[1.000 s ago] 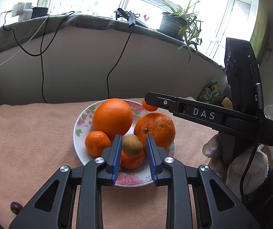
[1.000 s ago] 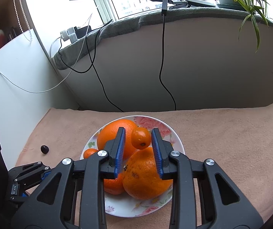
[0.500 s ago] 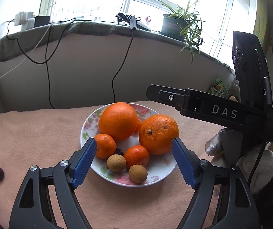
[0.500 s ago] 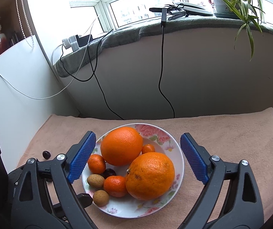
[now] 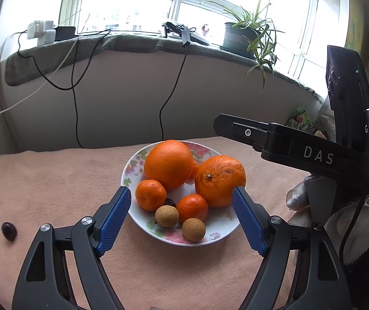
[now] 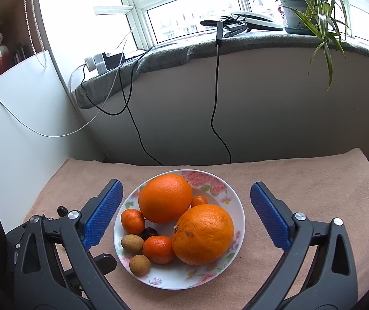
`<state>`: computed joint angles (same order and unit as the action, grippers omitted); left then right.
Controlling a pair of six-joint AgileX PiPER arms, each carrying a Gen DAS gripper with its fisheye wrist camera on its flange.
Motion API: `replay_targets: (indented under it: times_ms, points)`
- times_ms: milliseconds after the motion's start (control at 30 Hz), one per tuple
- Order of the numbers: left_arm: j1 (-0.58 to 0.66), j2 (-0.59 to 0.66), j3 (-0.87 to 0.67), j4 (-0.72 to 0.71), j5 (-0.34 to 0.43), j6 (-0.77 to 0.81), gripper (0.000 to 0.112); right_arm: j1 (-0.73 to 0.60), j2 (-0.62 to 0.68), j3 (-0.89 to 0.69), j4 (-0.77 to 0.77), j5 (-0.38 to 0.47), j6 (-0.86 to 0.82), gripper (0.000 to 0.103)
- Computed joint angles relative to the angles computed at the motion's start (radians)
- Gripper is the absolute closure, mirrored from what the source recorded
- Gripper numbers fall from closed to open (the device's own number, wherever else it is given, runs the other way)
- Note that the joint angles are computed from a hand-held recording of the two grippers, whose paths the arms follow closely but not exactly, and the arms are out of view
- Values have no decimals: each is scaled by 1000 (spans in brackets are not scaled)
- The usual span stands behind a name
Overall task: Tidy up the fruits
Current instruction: 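Withdraw both tools from the plate and move them toward the two dark plums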
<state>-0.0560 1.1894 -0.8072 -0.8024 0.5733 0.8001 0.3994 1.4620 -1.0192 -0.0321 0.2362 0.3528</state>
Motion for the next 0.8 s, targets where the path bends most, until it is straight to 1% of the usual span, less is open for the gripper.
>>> replay_targets:
  times_ms: [167, 267, 333, 433, 533, 667, 800]
  points:
    - [31, -30, 14, -12, 19, 23, 32, 30, -22, 10, -146, 7, 159, 2]
    - [62, -50, 24, -27, 36, 48, 32, 58, -36, 16, -266, 13, 286, 2]
    - [92, -62, 31, -41, 52, 72, 32, 81, -43, 18, -361, 20, 389, 2]
    - [154, -77, 38, -69, 86, 118, 32, 113, -43, 13, -454, 32, 488, 2]
    - [224, -87, 41, -98, 124, 168, 32, 158, -36, 1, -582, 61, 614, 1]
    - [329, -88, 44, -134, 178, 238, 32, 206, -20, -20, -657, 95, 690, 0]
    - [422, -72, 40, -155, 215, 293, 32, 239, -3, -41, -656, 116, 699, 0]
